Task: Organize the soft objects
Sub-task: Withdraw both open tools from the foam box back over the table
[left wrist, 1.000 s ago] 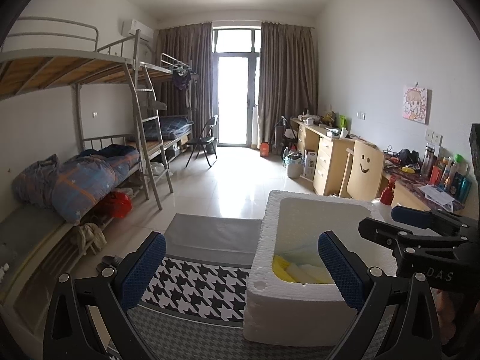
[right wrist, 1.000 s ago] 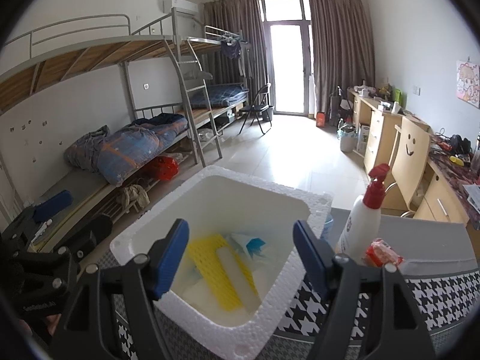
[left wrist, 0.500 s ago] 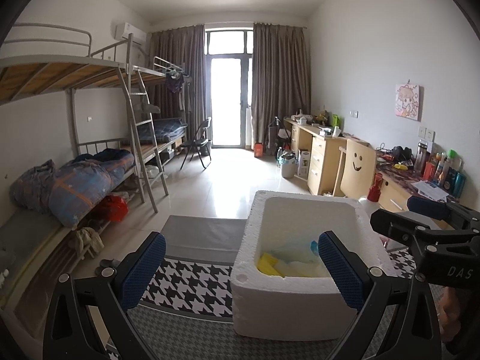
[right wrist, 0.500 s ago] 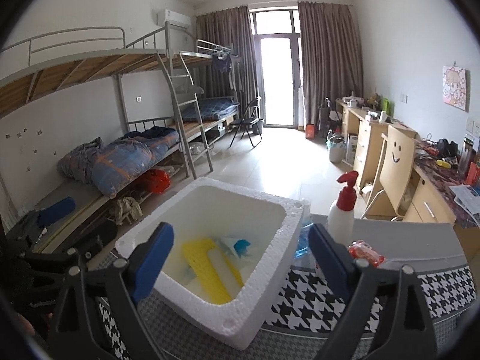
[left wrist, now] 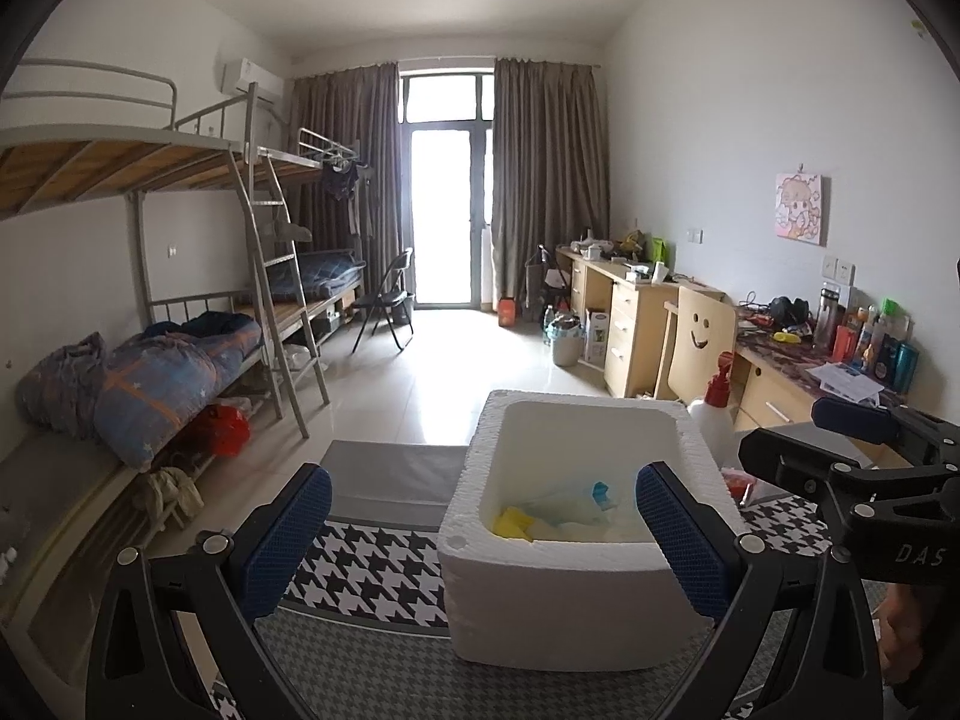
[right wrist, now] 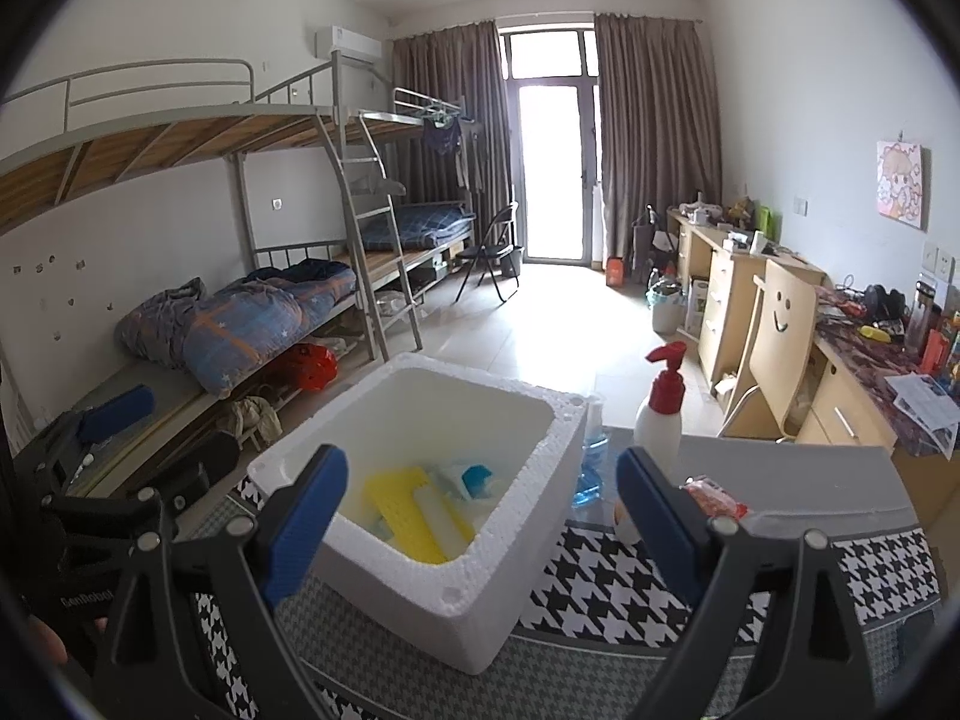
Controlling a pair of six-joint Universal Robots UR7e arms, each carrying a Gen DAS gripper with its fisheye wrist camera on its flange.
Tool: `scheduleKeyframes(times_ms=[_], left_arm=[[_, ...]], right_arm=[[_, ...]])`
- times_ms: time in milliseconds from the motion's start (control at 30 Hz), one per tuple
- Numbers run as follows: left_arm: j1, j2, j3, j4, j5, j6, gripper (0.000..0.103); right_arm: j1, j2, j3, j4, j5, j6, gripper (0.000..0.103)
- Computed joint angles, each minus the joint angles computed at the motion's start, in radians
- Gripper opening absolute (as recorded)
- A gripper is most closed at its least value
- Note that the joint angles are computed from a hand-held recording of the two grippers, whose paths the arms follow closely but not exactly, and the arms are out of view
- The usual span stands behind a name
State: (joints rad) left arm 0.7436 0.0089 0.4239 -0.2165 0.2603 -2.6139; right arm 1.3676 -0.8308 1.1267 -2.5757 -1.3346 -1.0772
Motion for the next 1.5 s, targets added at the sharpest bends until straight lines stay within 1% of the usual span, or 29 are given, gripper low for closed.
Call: scheduleKeyframes(times_ms=[67, 200, 233, 300, 467, 533, 633, 867, 967, 1100, 1200, 1433, 1500], left_arm=[[-0.003, -0.003, 0.010, -0.007, -0.001, 0.003, 0.102], [-0.007, -0.009, 0.027, -0.014, 0.000, -0.001, 0.102], [-0.008, -0.001, 0.011, -0.003, 0.000, -0.003, 0.102], [-0.011, -0.003, 0.016, 0.000, 0.002, -0.007, 0.102], [-0.017, 0.022, -0.036, 0.093, 0.013, -0.080, 0.102], [-0.019, 0.026, -0.042, 0.106, 0.015, -0.086, 0.102], [-0.024, 0.009, -0.001, 0.080, 0.018, -0.084, 0.102], [-0.031, 0.006, 0.017, 0.081, 0.020, -0.101, 0.102], [-0.040, -0.017, 0.080, 0.014, 0.021, -0.080, 0.102], [-0.049, -0.041, 0.148, -0.044, 0.029, -0.069, 0.102], [-0.053, -0.040, 0.150, -0.040, 0.035, -0.081, 0.102], [-0.060, -0.067, 0.229, -0.134, 0.036, -0.032, 0.102], [-0.059, -0.061, 0.220, -0.107, 0.041, -0.057, 0.102]], right_arm=[[-0.002, -0.006, -0.001, 0.016, 0.002, 0.005, 0.093], [-0.008, -0.021, 0.017, 0.003, 0.015, 0.001, 0.093], [-0.010, -0.025, 0.022, 0.002, 0.019, 0.001, 0.094], [-0.013, -0.033, 0.033, -0.003, 0.024, 0.000, 0.093], [-0.019, -0.053, 0.057, -0.010, 0.036, -0.002, 0.093], [-0.022, -0.061, 0.068, -0.015, 0.039, -0.003, 0.094], [-0.027, -0.073, 0.089, -0.034, 0.044, -0.007, 0.094], [-0.040, -0.097, 0.119, -0.054, 0.055, -0.001, 0.093], [-0.046, -0.107, 0.134, -0.065, 0.059, -0.002, 0.094], [-0.055, -0.116, 0.143, -0.071, 0.069, 0.004, 0.094], [-0.063, -0.126, 0.155, -0.078, 0.082, 0.003, 0.094], [-0.082, -0.144, 0.183, -0.103, 0.105, -0.004, 0.093], [-0.086, -0.145, 0.185, -0.106, 0.106, -0.001, 0.094]])
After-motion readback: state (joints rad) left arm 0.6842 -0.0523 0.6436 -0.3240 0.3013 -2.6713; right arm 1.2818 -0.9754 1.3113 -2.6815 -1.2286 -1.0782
